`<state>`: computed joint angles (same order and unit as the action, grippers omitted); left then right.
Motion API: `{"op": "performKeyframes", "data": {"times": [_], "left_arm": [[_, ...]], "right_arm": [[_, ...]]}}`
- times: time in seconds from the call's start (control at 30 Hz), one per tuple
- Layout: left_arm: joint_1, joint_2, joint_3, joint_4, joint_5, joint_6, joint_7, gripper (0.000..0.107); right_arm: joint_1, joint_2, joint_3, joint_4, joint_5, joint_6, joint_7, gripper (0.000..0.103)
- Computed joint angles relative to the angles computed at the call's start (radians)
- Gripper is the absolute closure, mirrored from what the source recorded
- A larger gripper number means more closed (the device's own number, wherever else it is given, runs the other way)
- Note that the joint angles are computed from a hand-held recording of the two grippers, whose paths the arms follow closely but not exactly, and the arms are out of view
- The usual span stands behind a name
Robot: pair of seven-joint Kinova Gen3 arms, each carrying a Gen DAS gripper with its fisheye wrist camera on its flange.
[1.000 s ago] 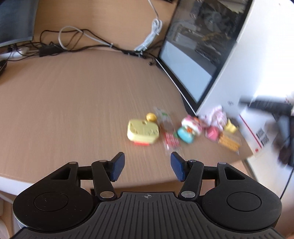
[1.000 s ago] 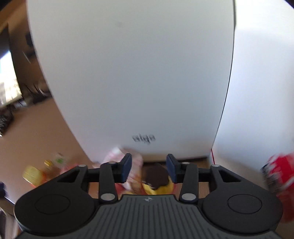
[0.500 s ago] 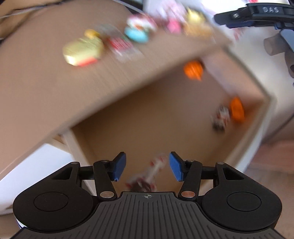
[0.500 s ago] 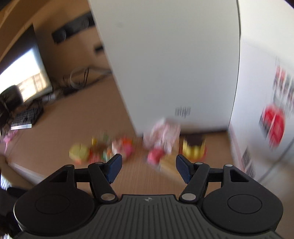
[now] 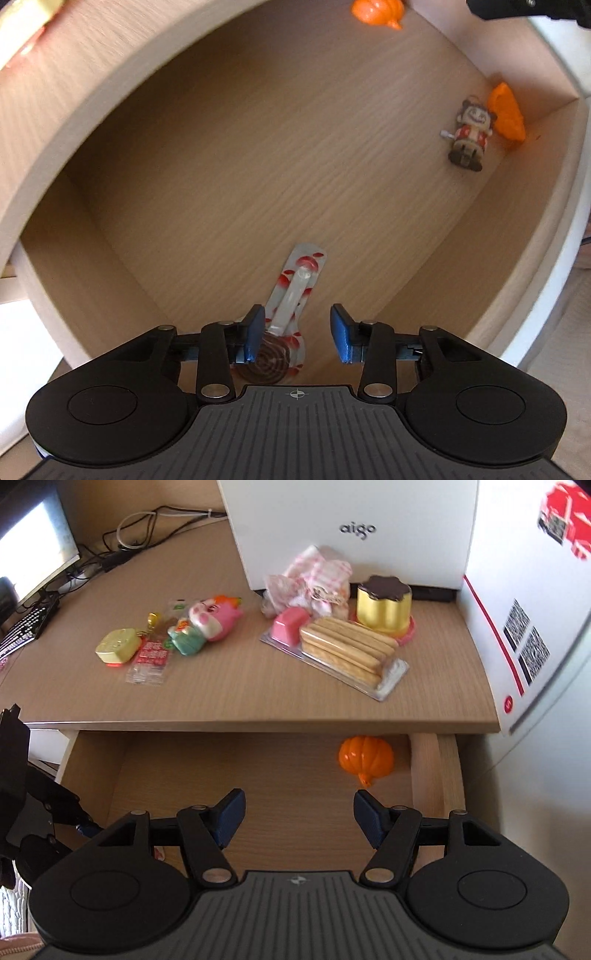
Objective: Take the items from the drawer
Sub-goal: 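Grasp the red-white spoon-shaped snack packet in the drawer with the left gripper, then hold the spoon-shaped packet with the left gripper while the right moves to the orange pumpkin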
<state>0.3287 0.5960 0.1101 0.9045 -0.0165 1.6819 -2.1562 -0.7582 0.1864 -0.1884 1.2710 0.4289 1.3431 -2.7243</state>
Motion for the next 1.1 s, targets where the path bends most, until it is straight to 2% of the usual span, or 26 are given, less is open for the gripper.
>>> {"op": "performKeyframes", "data": {"times": [0.23,0.3,0.47,0.77,0.87,1.0,1.1], "left_arm": [[0.002,-0.026,-0.011,0.099,-0.027,-0.068,0.016,0.071],[0.001,-0.045,-0.01,0.138,-0.037,-0.105,0.014,0.084],[-0.031,-0.068,-0.009,0.175,-0.016,-0.15,0.029,0.093],[-0.106,-0.097,0.009,0.23,0.092,-0.196,0.077,0.095],[-0.114,-0.123,0.013,0.272,0.099,-0.215,0.06,0.095],[-0.128,-0.116,0.014,0.258,0.118,-0.203,0.061,0.094],[-0.142,-0.142,0.019,0.301,0.13,-0.212,0.03,0.094]], "right_arm": [[0.007,0.002,0.001,0.011,-0.01,0.005,0.001,0.036],[0.013,0.008,0.0,0.013,-0.027,0.007,0.015,0.036],[0.013,0.025,-0.005,0.013,-0.077,-0.003,0.047,0.036],[-0.031,0.021,-0.034,0.046,-0.157,-0.036,0.096,0.036],[-0.062,0.004,-0.036,0.072,-0.136,-0.045,0.036,0.036],[-0.036,-0.056,-0.044,0.138,-0.167,-0.112,-0.016,0.036],[-0.017,-0.084,-0.061,0.181,-0.18,-0.155,-0.049,0.036]]}}
